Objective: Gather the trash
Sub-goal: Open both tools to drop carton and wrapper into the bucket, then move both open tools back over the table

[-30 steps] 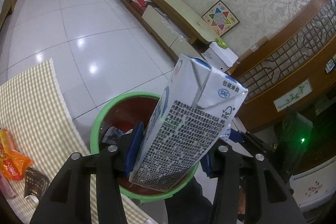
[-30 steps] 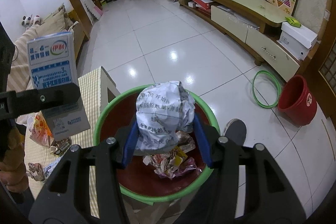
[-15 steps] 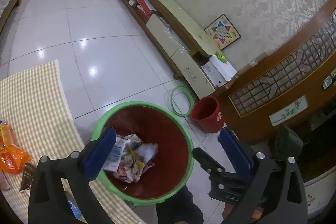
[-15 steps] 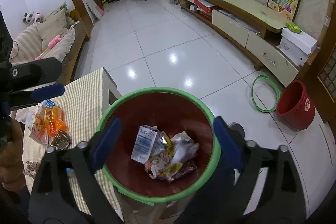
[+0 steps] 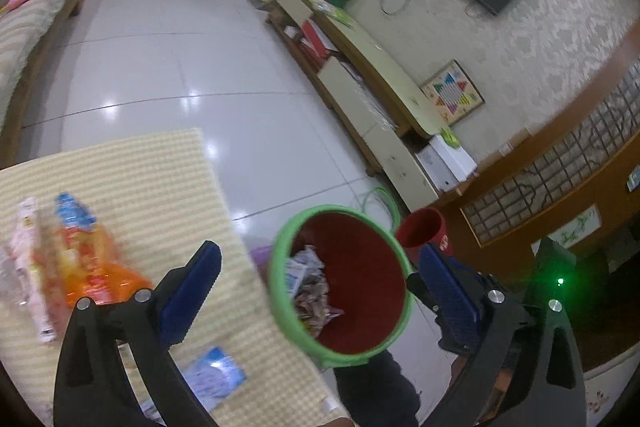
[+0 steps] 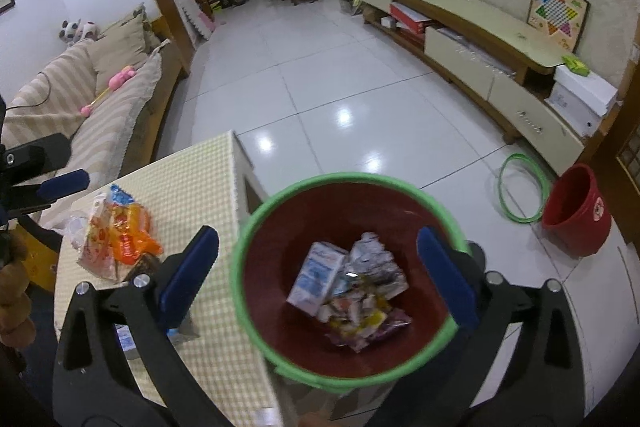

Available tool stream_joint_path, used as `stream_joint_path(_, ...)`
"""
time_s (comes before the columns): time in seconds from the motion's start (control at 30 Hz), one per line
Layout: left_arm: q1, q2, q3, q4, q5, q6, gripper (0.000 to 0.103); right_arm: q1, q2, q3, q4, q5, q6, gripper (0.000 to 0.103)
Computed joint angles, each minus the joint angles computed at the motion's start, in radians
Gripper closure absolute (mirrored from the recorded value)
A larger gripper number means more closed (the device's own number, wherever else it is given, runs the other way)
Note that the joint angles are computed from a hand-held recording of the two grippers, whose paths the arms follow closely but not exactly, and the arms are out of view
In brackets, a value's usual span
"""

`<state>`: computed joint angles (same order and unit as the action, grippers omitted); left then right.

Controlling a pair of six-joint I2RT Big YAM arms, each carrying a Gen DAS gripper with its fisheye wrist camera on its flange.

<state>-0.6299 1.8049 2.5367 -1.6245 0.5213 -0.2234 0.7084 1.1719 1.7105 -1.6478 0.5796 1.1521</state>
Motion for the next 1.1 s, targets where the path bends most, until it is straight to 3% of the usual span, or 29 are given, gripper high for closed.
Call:
stream_joint_path(0.53, 0.323, -0.212, -0.341, 0.051, -0.025, 0.116, 0.008, 0.062, 0.249, 0.17, 0.16, -0.088, -0.102, 0.005)
stream_joint_path(0.77, 0.449, -0.226, -0.417, 0.045, -0.074, 0.088, 0.008, 0.064, 0.383, 0.301, 0.171, -0.143, -0.178, 0.005)
stream_joint_path(0.9, 0.479, -0.204, -0.426, 0.039, -0.131, 0.059, 0.008, 0.06, 0.448, 0.372, 0.157, -0.164, -0.221, 0.005)
stream_joint_path(1.1, 0.486, -0.177, -0.454, 0.046, -0.159, 0.003, 0.008, 0.042, 0.517, 0.441, 0.131, -0.193, -0.257, 0.005)
